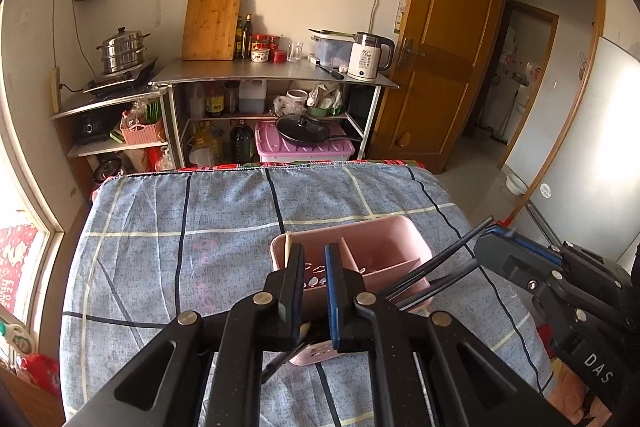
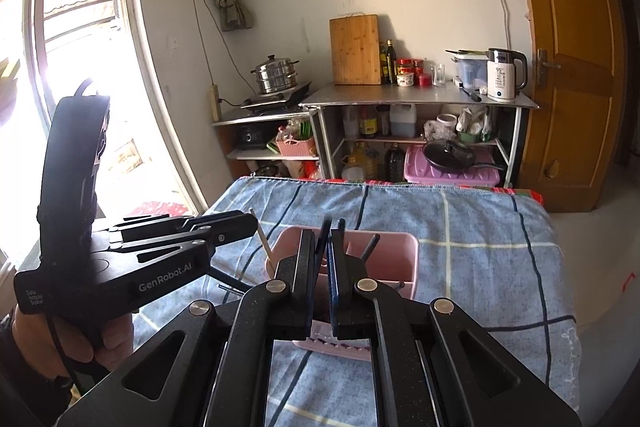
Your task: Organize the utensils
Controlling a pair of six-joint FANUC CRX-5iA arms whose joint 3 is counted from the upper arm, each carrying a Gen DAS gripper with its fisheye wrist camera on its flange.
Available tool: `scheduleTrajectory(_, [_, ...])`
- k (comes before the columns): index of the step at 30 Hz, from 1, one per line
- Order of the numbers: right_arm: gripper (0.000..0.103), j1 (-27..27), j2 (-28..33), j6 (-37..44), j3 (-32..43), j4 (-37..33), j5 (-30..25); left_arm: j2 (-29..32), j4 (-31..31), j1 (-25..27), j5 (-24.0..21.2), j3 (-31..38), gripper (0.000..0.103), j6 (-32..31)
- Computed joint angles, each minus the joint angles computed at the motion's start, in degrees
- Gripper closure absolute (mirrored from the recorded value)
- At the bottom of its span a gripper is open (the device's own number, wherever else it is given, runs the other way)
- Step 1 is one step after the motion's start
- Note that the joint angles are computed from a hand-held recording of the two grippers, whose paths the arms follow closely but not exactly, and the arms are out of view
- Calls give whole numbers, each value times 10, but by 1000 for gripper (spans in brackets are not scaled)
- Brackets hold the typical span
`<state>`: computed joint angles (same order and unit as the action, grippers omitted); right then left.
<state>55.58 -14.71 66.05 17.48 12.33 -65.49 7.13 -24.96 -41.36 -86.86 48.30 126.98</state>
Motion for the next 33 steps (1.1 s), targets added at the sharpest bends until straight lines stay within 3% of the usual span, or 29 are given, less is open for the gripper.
scheduleTrajectory(8, [92, 15, -18, -8, -8, 26, 5, -11, -32, -28, -7, 7, 90, 13])
scheduleTrajectory(15, [88, 50, -55, -41, -42, 73, 7, -30, -100, -92, -18, 8, 90, 39])
scheduleTrajectory(19, [78, 86, -87, -68, -76, 115, 3, -40, -149, -143, -28, -1, 82, 60])
scheduleTrajectory(33, [74, 245, -191, -186, -206, 272, -50, -51, -285, -310, -92, -45, 80, 162])
